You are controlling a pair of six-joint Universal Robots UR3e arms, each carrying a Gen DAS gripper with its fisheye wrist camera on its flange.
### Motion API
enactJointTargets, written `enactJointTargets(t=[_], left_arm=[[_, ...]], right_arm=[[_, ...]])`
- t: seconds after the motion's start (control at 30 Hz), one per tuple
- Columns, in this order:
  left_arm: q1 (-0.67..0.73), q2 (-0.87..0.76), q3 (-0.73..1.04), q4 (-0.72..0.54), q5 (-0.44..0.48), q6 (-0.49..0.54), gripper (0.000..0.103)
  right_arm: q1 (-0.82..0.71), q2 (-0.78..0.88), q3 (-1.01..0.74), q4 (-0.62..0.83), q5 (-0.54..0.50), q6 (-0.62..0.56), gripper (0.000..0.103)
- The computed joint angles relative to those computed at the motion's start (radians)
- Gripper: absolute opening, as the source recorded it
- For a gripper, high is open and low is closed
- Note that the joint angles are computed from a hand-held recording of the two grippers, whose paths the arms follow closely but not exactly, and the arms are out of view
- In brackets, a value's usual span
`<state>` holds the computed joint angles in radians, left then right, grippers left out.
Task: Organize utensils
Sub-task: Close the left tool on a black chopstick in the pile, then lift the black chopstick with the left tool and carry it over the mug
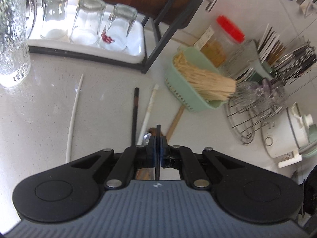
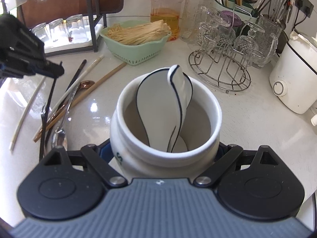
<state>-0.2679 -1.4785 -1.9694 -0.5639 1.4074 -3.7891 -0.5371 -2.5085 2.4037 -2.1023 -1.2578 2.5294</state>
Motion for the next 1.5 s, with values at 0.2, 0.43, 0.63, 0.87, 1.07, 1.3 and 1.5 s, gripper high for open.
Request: enactJointTargets(t=[0.2, 0.43, 0.63, 0.87, 1.07, 1.3, 1.5], left_arm=[[-0.108, 0.029, 0.062, -0.038, 0.115, -0.054, 0.004], [-0.224, 0.035, 0.135, -0.098, 0.196, -0.138, 0.004], [-0.308, 0.019, 0.214, -0.114, 0.272, -0.146, 0.004], [-0.365, 0.047, 0.277, -0.169, 0.328, -0.173, 0.004], [-0.390, 0.061, 0.308, -0.197, 0.352, -0.176, 0.004], [-0.424, 0.061, 0.359, -0.218, 0.384, -0.186, 0.004], [-0.430, 0.044, 0.446, -0.256, 0.402, -0.157, 0.004]], right_arm=[[-0.179, -0.143, -0.012, 0.230, 0.147, -0.233, 0.094], [-0.347, -0.234, -0.062, 0.489, 0.265, -0.476, 0.094], [-0.397, -0.219, -0.084, 0.564, 0.305, -0.565, 0.093], [-0.505, -0.299, -0.113, 0.741, 0.357, -0.695, 0.094], [-0.558, -0.305, -0.144, 0.838, 0.376, -0.772, 0.094], [-0.538, -0.283, -0.134, 0.802, 0.376, -0.758, 0.093], [-0.562, -0.299, -0.141, 0.843, 0.386, -0.789, 0.093]])
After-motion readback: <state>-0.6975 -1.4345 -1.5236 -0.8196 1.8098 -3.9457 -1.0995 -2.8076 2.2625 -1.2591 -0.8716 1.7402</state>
